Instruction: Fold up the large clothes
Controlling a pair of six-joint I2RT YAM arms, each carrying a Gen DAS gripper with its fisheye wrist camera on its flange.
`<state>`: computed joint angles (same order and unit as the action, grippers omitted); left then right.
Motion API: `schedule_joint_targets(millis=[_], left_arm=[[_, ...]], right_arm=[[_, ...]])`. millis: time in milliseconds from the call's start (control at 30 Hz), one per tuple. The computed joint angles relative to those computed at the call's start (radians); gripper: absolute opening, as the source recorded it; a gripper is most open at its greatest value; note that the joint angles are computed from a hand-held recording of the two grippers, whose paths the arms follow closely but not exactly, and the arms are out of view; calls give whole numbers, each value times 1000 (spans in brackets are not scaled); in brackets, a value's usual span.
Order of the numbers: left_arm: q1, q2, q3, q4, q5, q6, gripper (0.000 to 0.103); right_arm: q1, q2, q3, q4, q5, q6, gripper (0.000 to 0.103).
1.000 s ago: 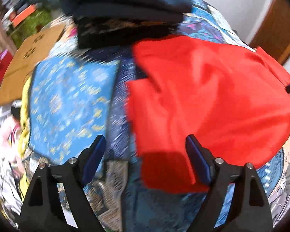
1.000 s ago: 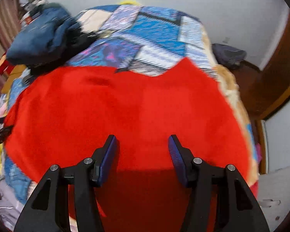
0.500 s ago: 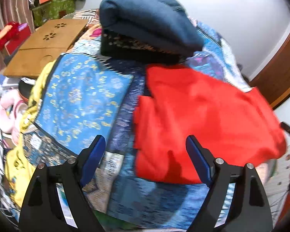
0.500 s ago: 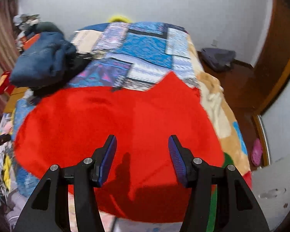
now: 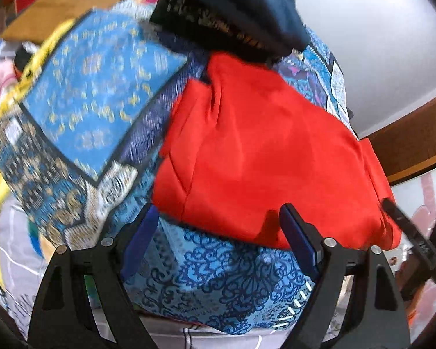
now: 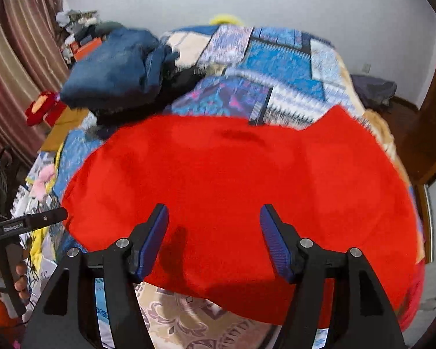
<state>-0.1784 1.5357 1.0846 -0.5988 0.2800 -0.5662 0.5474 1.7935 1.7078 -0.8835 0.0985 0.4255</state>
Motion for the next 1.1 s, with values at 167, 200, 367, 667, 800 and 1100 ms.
schedule_joint_targets(millis=[167, 200, 367, 667, 800, 1100], left_arm=[[15, 45, -31, 66, 148, -47, 86], [10, 48, -31, 78, 145, -54, 87], [20, 128, 21, 148, 256, -107, 90], [-7, 313, 197, 210, 102, -176, 83], [-34, 322, 231, 199, -43, -150, 40], [-61, 180, 250, 211, -110, -45, 8]], right_arm=[[21, 43, -14, -12, 21, -1, 62], [27, 43, -15, -10, 32, -7, 62], [20, 46, -8, -14, 21, -12, 65], [19, 56, -4, -9, 15, -16, 67], [21, 68, 12, -21, 8, -20, 67], [5, 84, 100, -62, -17, -25, 67]])
